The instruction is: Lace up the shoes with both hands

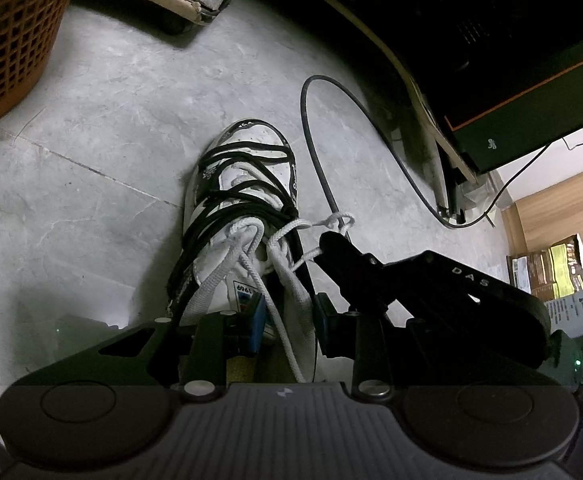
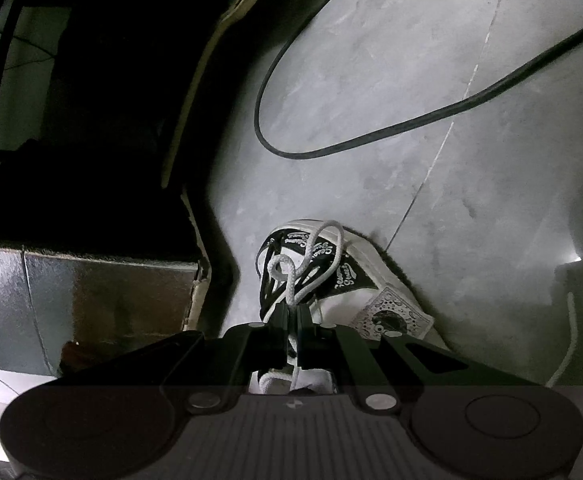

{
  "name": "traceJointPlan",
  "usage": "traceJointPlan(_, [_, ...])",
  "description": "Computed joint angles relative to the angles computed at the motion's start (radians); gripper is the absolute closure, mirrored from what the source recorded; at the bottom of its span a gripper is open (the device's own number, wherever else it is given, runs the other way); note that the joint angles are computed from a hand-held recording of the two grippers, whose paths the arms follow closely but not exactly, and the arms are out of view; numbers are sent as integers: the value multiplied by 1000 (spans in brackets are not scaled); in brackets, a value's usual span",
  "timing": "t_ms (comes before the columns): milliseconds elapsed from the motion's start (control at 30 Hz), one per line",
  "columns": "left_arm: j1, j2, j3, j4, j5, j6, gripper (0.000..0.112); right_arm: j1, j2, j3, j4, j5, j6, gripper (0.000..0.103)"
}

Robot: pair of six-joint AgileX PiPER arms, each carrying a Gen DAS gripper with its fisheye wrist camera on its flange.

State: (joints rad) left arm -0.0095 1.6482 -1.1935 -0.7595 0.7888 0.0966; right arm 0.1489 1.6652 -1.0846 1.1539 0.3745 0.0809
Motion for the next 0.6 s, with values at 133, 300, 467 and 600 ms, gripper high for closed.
traceJointPlan(133, [-2, 3, -4, 1, 0, -3, 82, 2, 2, -31, -133, 31, 89, 98])
traceJointPlan(300, [-7, 3, -6, 8, -3, -5, 82, 8, -5, -34, -180, 57, 97, 98])
traceJointPlan(467, [-17, -9, -2, 24, -16, 0, 82, 4, -11, -33, -196, 67, 120, 98])
traceJointPlan(600, [-57, -33, -17, 133, -39, -12, 82, 2, -14, -35, -210, 77, 139, 98])
